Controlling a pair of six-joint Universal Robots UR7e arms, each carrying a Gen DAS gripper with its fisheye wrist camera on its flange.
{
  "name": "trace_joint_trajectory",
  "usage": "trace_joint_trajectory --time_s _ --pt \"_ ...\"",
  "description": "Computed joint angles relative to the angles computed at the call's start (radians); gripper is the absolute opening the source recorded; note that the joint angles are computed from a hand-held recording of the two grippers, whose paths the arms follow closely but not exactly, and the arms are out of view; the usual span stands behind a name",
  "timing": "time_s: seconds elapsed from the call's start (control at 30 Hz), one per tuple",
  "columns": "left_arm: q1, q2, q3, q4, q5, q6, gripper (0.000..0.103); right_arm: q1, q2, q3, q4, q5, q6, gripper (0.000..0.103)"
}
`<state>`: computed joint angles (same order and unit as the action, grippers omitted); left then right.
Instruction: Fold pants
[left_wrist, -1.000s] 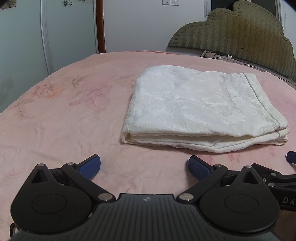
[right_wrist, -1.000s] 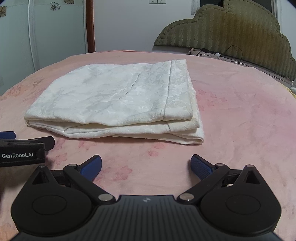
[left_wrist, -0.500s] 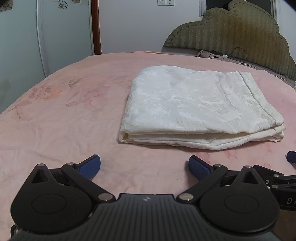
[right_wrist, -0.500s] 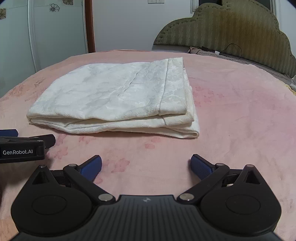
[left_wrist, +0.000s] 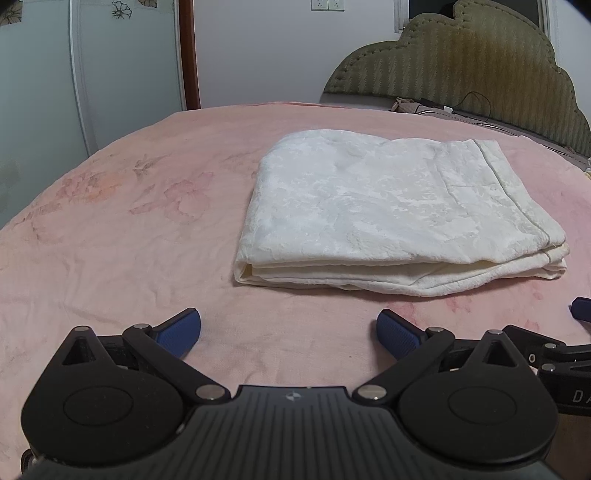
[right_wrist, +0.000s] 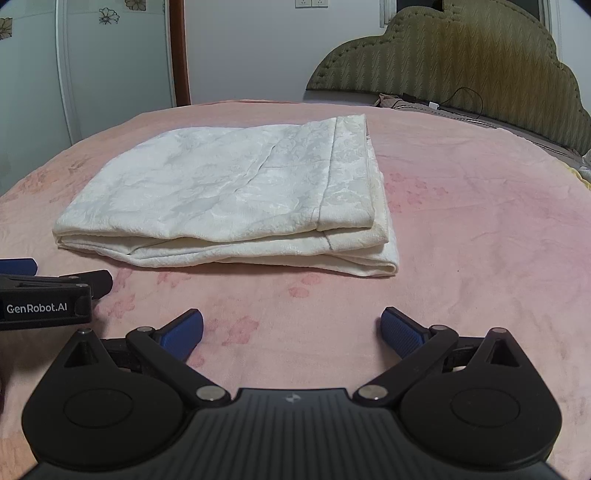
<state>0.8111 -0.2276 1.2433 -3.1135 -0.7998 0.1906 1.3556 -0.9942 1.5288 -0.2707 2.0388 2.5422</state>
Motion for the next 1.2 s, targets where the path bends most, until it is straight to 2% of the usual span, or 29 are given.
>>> trace_joint_trajectory --time_s 0.43,0.67,0.87,1.2 --pt "0.001 -0.001 0.003 -0.008 0.000 0.000 0.103 0.000 0.002 -0.003 0.002 0.001 -0.001 0.103" --pt "-0.004 -0.001 0.011 -0.024 0.021 -0.007 0.103 -0.006 -0.019 0.032 -0.054 -0.014 0.023 0.103" --pt "-0.003 -0.002 0.008 -0.008 0.022 -0.014 0.103 0.000 -0.003 0.006 -0.028 0.008 0.010 0.103" --pt "0.000 -0.004 0.009 0.000 0.014 -0.025 0.103 -0.003 0.003 -0.007 -0.008 0.002 0.016 0.103"
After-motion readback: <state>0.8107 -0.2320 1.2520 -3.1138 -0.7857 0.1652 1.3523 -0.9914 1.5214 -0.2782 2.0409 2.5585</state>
